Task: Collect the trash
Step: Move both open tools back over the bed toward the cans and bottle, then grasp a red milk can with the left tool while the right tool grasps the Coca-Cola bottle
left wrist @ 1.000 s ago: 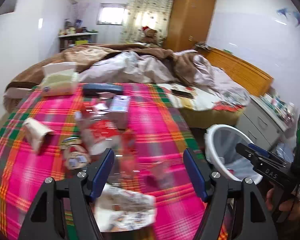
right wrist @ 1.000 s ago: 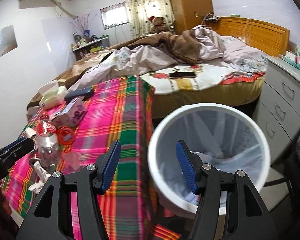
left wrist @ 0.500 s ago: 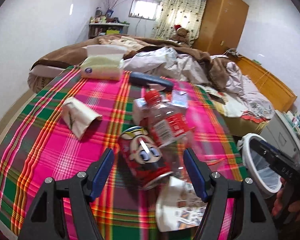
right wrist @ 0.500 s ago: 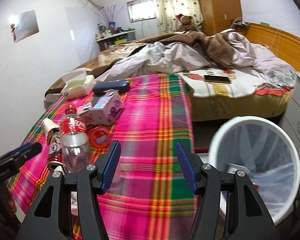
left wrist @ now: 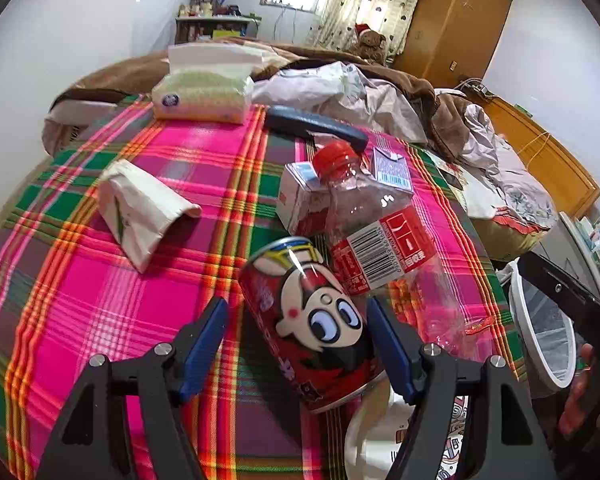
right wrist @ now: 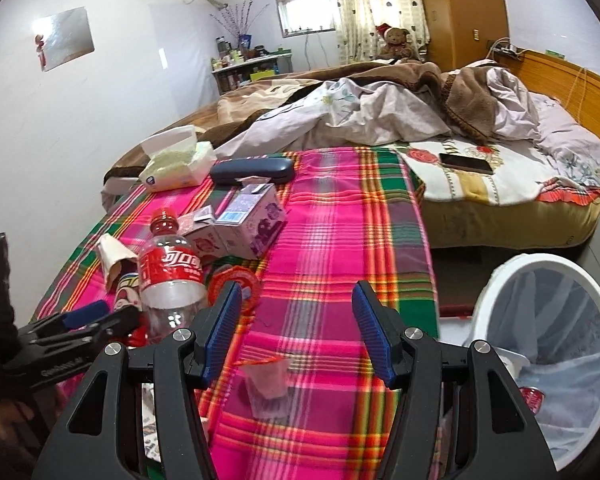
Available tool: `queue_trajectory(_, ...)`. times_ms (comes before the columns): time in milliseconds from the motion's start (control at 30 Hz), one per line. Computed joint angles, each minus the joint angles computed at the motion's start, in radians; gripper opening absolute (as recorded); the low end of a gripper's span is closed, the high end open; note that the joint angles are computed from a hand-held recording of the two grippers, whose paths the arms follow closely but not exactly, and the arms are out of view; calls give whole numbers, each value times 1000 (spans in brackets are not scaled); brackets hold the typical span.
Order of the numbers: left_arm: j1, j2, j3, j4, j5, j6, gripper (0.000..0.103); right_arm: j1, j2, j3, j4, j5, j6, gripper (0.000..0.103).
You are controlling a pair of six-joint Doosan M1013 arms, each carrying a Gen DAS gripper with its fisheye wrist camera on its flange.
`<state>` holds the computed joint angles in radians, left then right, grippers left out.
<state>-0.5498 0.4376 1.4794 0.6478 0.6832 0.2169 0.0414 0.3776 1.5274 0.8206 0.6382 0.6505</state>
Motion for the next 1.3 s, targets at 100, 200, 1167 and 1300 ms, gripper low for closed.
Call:
queue_trajectory(100, 2, 2, 0, -3, 28, 7, 73, 7, 2, 0, 27, 27, -47, 59)
queue_trajectory(200, 7, -7, 17, -4, 33, 6, 71, 14, 7, -3, 49, 55, -79, 59)
queue_trajectory(1167, 58, -34, 39, -28, -7, 149, 70, 92, 73, -89, -143, 191, -3, 67)
queue_trajectory(1300, 69, -23, 23, -75, -11, 212, 71, 92, 79, -94, -147, 187, 16, 67)
